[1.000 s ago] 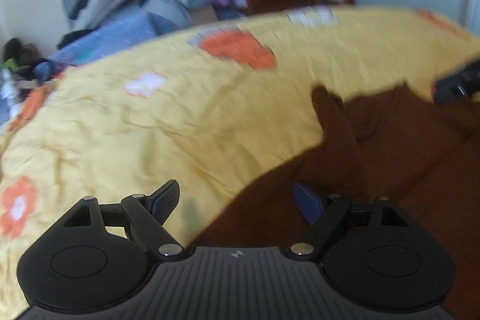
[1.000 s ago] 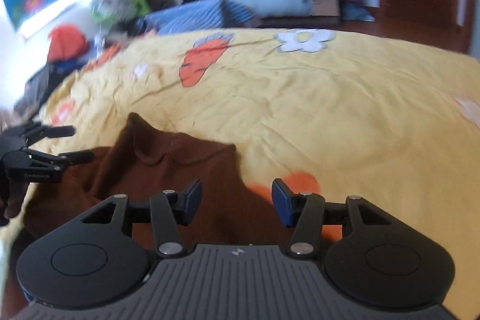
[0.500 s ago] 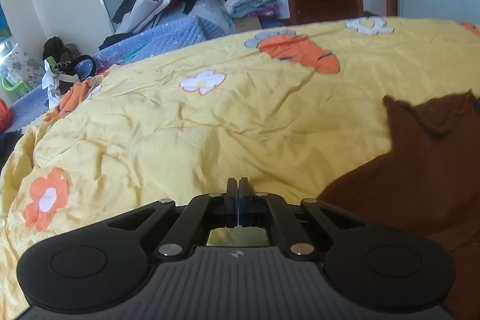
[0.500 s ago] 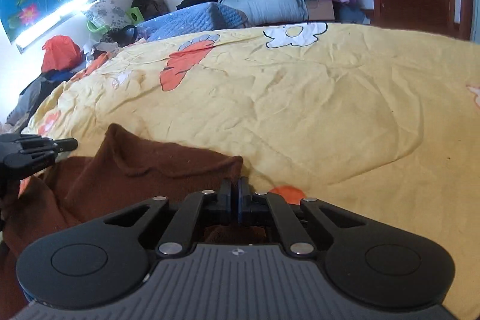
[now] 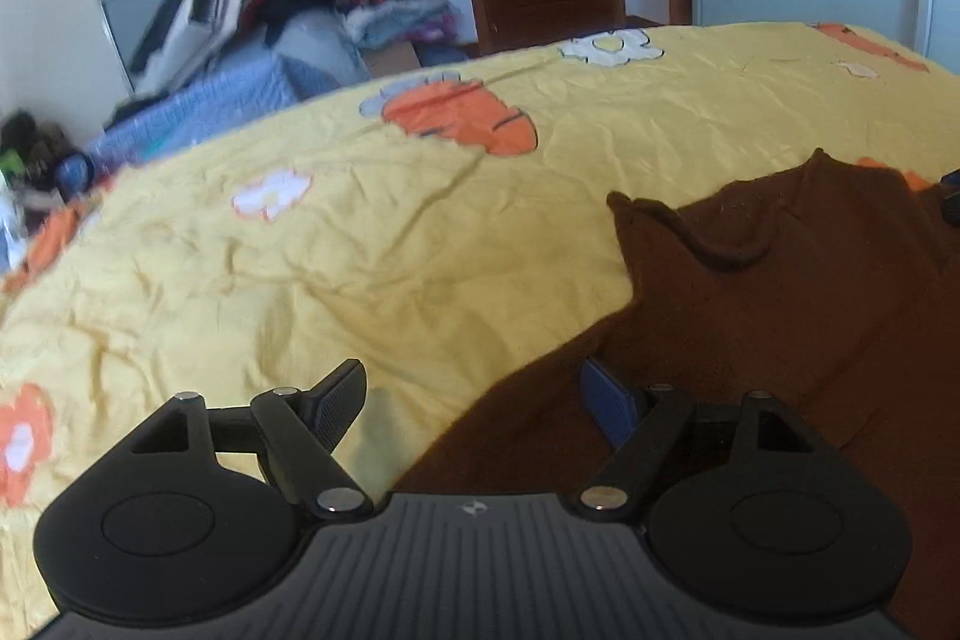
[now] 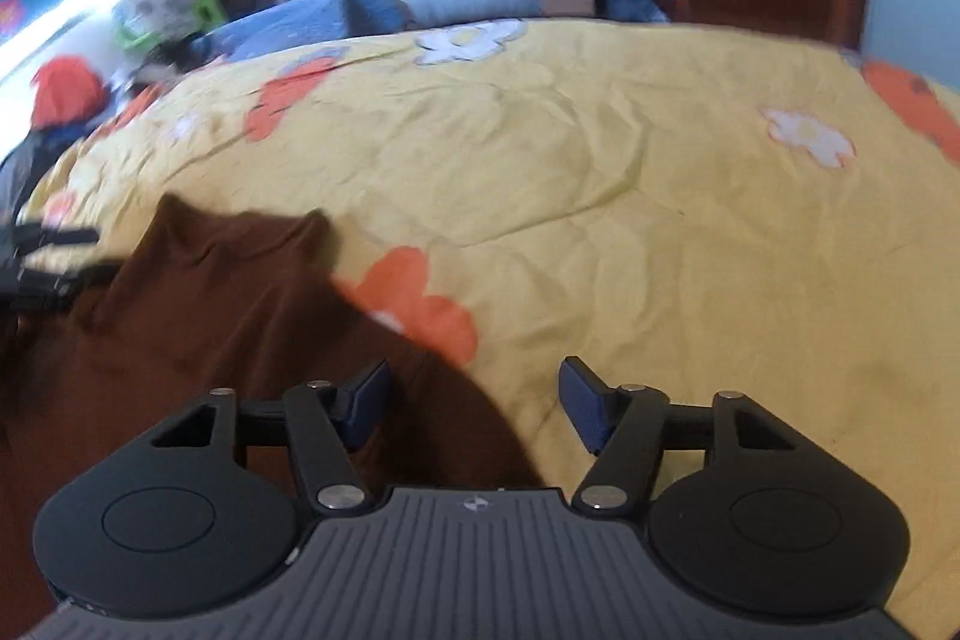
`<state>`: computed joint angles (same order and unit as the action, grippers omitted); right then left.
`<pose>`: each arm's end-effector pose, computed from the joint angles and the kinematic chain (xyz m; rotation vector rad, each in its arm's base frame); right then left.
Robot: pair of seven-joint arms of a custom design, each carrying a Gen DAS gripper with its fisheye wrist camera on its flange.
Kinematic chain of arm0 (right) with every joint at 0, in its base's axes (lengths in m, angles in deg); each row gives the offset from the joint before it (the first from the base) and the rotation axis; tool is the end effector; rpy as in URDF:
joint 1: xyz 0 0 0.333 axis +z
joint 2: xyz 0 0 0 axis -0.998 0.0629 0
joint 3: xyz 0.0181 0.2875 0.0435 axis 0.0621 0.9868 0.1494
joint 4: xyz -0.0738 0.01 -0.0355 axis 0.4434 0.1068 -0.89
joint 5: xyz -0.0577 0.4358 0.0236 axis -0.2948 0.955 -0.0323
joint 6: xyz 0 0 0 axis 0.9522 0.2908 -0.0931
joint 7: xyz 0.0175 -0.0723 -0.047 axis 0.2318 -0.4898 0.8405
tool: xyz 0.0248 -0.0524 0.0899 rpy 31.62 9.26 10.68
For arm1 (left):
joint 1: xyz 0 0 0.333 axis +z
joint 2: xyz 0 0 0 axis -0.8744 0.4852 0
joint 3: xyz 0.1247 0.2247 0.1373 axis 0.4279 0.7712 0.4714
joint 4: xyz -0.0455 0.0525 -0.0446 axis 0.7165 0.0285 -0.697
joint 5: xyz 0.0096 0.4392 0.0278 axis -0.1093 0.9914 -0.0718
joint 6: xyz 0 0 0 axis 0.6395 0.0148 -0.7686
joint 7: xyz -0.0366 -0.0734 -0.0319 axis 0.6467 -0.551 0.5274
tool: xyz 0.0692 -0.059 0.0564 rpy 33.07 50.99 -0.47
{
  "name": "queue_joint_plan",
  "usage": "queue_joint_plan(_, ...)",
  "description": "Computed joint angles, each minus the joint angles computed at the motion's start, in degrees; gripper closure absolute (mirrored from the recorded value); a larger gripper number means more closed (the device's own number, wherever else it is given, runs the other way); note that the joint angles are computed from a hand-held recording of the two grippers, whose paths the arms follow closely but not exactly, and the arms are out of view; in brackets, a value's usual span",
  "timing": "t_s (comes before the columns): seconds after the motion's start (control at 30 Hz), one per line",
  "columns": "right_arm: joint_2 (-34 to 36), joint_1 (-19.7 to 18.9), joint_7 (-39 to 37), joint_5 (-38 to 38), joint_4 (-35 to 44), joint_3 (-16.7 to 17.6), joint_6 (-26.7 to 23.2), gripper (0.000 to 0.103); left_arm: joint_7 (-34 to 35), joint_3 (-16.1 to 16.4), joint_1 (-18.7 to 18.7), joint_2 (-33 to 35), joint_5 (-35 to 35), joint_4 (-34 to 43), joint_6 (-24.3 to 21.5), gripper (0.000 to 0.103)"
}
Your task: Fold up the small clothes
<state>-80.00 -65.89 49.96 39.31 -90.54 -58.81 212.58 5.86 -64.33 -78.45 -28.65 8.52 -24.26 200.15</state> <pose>0.5817 0.2952 0.4904 -1.6828 1.7630 -0.4541 0.7186 -0.3617 0.5022 -1.0668 2.2331 -0.8354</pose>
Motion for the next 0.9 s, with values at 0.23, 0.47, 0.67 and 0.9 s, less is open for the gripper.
queue_joint_plan(0.23, -2.3, -0.1, 0.1, -0.5, -1.4, -0.3, -0.3, 0.093, -4.0, 4.0, -4.3, 1.6, 6.7, 3.5, -3.1, 0.091)
queue_joint_plan(0.47, -4.5, -3.4, 9.7, -4.5, -5.9, 2.1, 2.1, 0.091, -9.7, 5.2, -4.6, -0.1, 10.8, -0.9, 2.7, 0.091)
queue_joint_plan(0.67, -4.7, -1.9, 27.9, -25.7, -1.4, 4.4, -9.6, 0.018, -19.9, 9.2, -8.1, -2.9, 18.7, -3.2, 1.7, 0.086)
queue_joint_plan(0.9, 1.5, 3.2, 26.4, -30.3, 7.0, 4.6, -19.2, 0.007, -24.1, 4.5, -6.7, -10.2, 20.2, -14.9, 15.2, 0.001)
